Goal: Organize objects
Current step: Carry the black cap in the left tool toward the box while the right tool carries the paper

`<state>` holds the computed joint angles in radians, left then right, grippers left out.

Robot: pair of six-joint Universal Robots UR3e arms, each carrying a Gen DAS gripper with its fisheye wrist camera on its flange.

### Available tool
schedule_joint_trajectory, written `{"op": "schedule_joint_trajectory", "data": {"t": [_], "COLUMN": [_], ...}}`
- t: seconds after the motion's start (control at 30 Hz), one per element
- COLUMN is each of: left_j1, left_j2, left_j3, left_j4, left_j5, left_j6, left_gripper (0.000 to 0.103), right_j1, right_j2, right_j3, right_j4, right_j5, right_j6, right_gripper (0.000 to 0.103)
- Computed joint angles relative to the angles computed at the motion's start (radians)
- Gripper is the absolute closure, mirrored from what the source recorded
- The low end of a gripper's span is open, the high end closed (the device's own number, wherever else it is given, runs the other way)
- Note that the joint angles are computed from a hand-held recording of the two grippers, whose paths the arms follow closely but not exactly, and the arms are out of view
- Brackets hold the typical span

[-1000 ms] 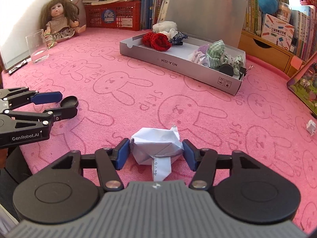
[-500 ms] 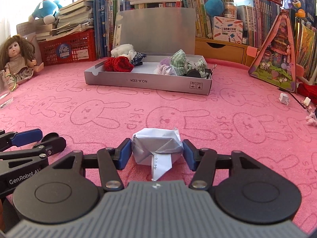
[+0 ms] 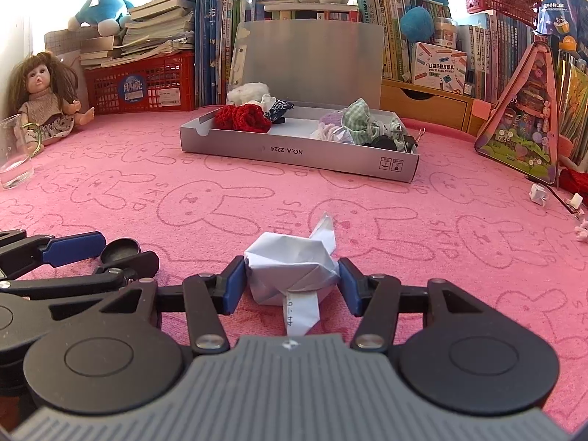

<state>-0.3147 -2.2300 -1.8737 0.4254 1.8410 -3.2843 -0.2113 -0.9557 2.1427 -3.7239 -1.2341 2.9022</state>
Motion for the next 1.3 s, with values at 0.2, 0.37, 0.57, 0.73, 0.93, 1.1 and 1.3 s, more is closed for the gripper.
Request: {"op": "schedule_joint_trajectory", "data": {"t": [0.2, 0.37, 0.57, 0.73, 0.93, 1.1, 1.3], "left_j1": [-0.003, 0.008, 0.03, 0.044, 0.069, 0.084, 0.096], "left_j2": [-0.003, 0.006, 0.016, 0.024, 0.04, 0.037, 0.022], "left_j3": [0.013, 0.03, 0.041, 0.056, 0.107, 0.187, 0.267], "left_j4": [-0.008, -0.038, -0.049, -0.065, -0.132, -0.21, -0.257], "left_j5": [-0.022, -0.051, -0.097, -0.101, -0.099, -0.102, -0.111], "left_j6": [0.011, -0.001, -0.009, 0.002, 0.01, 0.014, 0.02], "left_gripper": [0.067, 0.067, 0.067, 0.067, 0.067, 0.067, 0.067], "right_j1": [-0.004, -0.011, -0.017, -0.043, -0.065, -0.069, -0.07], "right_j2": [0.002, -0.01, -0.024, -0.045, -0.044, -0.037, -0.024], "right_j3": [0.001, -0.009, -0.027, -0.047, -0.102, -0.142, -0.203], "right_j4": [-0.004, 0.028, 0.053, 0.066, 0.093, 0.112, 0.152], "right_j5": [0.009, 0.015, 0.021, 0.042, 0.029, 0.03, 0.034], "right_j6": [0.016, 0.045, 0.069, 0.084, 0.117, 0.12, 0.134], "right_gripper": [0.048, 0.05, 0.05, 0.049, 0.049, 0.049, 0.049]}}
